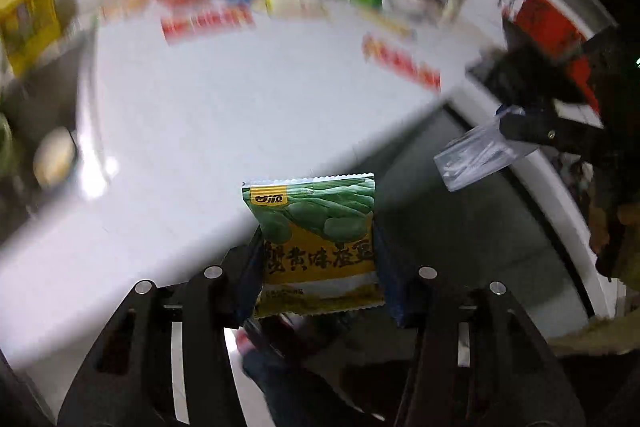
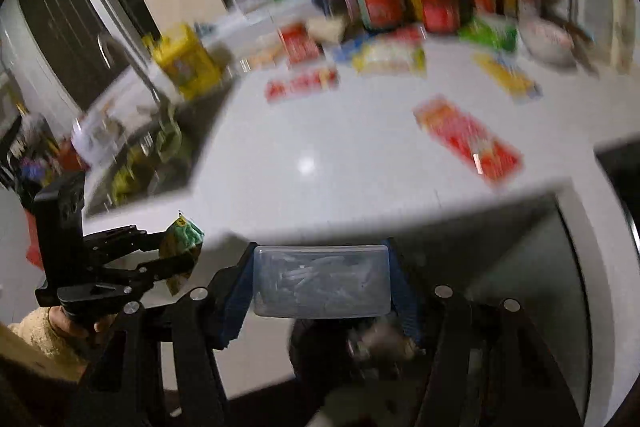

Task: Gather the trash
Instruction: 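Drop the plastic box and green packet into the trash bag with both tools, then grasp the beige paper cup with the right tool while the left tool grasps a white paper cup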

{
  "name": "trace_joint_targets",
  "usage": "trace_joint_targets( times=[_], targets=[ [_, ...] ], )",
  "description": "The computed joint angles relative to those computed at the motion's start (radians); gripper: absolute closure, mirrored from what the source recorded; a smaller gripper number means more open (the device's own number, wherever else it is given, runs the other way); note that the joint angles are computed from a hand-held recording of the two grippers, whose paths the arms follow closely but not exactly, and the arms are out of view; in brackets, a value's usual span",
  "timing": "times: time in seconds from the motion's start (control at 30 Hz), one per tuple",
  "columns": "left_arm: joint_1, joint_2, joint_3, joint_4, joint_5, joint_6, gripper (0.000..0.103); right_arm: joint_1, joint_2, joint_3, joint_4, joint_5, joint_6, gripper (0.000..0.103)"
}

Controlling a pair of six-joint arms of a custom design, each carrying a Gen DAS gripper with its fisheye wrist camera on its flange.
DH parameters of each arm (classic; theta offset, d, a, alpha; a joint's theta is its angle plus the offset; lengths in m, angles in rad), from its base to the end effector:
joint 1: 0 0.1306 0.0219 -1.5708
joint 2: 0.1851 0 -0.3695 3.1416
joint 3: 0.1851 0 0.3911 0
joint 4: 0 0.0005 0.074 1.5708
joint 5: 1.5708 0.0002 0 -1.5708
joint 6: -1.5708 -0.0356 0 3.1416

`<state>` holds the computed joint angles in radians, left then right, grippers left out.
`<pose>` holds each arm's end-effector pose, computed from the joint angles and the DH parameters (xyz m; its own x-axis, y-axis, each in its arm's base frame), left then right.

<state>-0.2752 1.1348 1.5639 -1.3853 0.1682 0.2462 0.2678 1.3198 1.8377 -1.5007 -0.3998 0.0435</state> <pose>0.3337 -0.1009 0.5620 -0.8505 -0.0095 -0.5259 0.1583 0.9488 -0.2732 0.3788 0.1178 0.6039 -0.7820 -0.2561 -0.5682 -0.4864 0.8208 0.2994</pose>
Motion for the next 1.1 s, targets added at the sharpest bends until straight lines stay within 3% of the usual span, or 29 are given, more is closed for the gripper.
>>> trace_joint_targets(
  times=[0.13,0.27,0.33,0.4,0.43,0.47,0.53,0.57,0.67,0.83,0.9,0.93,1.1],
  targets=[
    [-0.103,-0.017,-0.203,0.092,-0.015,0.129,0.054,-0.031,-0.075,-0.235,0.058,0.007,0.054,0.042],
    [-0.159,0.050,-0.330,0.193,-0.059,0.186,0.049,-0.041,-0.073,-0.431,0.175,0.044,0.102,0.042],
    [-0.164,0.101,-0.352,0.226,-0.069,0.208,0.039,-0.050,-0.038,-0.484,0.229,0.042,0.102,0.042],
    [-0.161,0.166,-0.348,0.236,-0.071,0.212,0.038,-0.049,-0.002,-0.498,0.258,0.071,0.096,0.042],
    [-0.160,0.181,-0.345,0.237,-0.076,0.215,0.033,-0.050,0.021,-0.501,0.273,0.084,0.097,0.042],
    [-0.156,0.201,-0.336,0.233,-0.082,0.219,0.029,-0.051,0.032,-0.500,0.285,0.096,0.098,0.041],
    [-0.158,0.206,-0.331,0.230,-0.100,0.229,0.025,-0.048,0.041,-0.494,0.299,0.133,0.100,0.011],
    [-0.165,0.193,-0.339,0.230,-0.106,0.242,0.025,-0.052,0.036,-0.492,0.312,0.156,0.104,0.009],
    [-0.166,0.163,-0.320,0.199,-0.120,0.257,0.025,-0.073,0.034,-0.453,0.281,0.132,0.118,0.009],
    [-0.186,0.082,-0.208,0.110,-0.203,0.291,0.025,-0.124,-0.012,-0.347,0.216,0.003,0.109,0.009],
    [-0.192,0.056,-0.135,0.067,-0.250,0.304,0.022,-0.128,-0.036,-0.287,0.209,-0.037,0.103,0.006],
    [-0.192,0.048,-0.083,0.043,-0.285,0.309,0.015,-0.125,-0.045,-0.249,0.219,-0.062,0.096,0.006],
    [-0.146,0.105,0.179,-0.063,-0.473,0.260,0.014,-0.089,0.015,-0.050,0.273,-0.140,0.011,0.006]
  ],
)
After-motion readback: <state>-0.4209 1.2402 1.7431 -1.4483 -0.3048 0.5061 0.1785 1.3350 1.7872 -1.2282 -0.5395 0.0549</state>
